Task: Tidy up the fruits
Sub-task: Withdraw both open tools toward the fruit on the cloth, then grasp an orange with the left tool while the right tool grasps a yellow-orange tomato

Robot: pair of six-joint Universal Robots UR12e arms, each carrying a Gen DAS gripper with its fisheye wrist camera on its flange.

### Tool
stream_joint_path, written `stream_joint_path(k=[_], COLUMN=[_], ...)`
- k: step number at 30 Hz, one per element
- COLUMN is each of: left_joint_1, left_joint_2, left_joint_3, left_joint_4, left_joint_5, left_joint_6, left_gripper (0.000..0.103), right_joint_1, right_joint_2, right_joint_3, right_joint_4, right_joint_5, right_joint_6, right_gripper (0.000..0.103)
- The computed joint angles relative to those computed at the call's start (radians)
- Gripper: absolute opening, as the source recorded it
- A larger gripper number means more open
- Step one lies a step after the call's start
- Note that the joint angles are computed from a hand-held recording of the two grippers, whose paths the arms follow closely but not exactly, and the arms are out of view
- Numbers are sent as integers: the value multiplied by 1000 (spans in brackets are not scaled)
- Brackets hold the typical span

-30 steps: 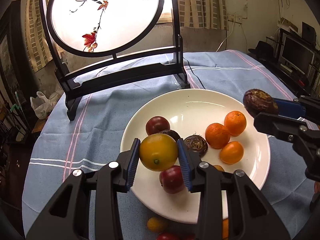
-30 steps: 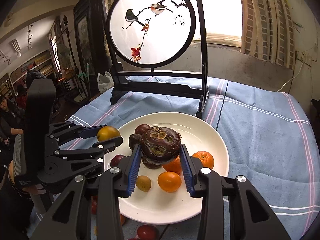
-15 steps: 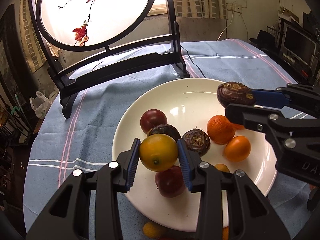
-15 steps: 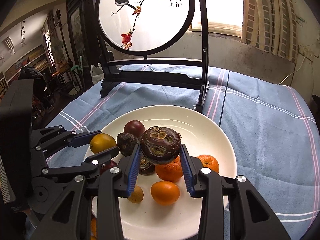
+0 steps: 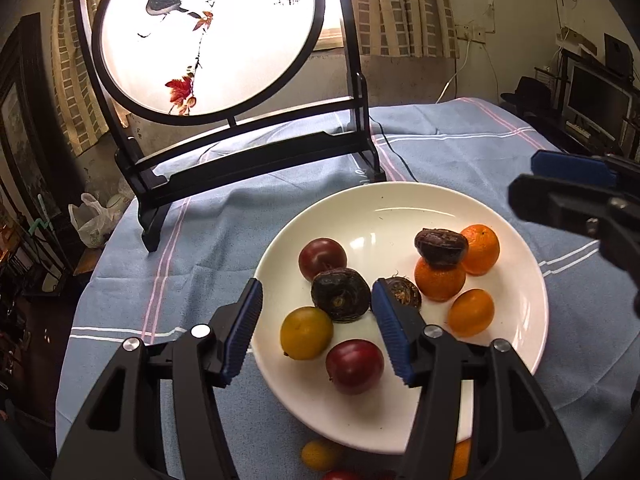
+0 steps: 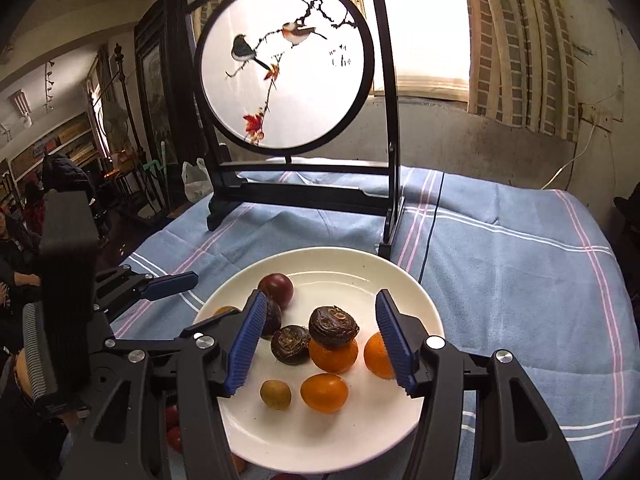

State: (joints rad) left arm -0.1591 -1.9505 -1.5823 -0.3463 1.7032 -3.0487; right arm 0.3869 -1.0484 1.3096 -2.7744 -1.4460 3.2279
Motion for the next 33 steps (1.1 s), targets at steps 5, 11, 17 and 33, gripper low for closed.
stream_joint_path(k=[5,11,17,33], left_joint_1=[15,45,62,60], left_joint_2=[68,169,229,185], left_joint_3=[-84,-224,-327,-312], left_joint_4=[76,85,30,-40], left_joint_5=[-12,-86,-138,-164], left_joint_6=[28,82,137,147], left_gripper=[65,67,68,64], right_joint_1=[-2,25,77,108], right_joint_2=[-81,-156,-152,-97], right_joint_3=[98,224,253,191], right_joint_4=[-66,-23,93,236], right_joint_5=[29,50,32,-28], right_joint_6=[-41,-133,-242,-278], right_gripper=[61,61,61,39])
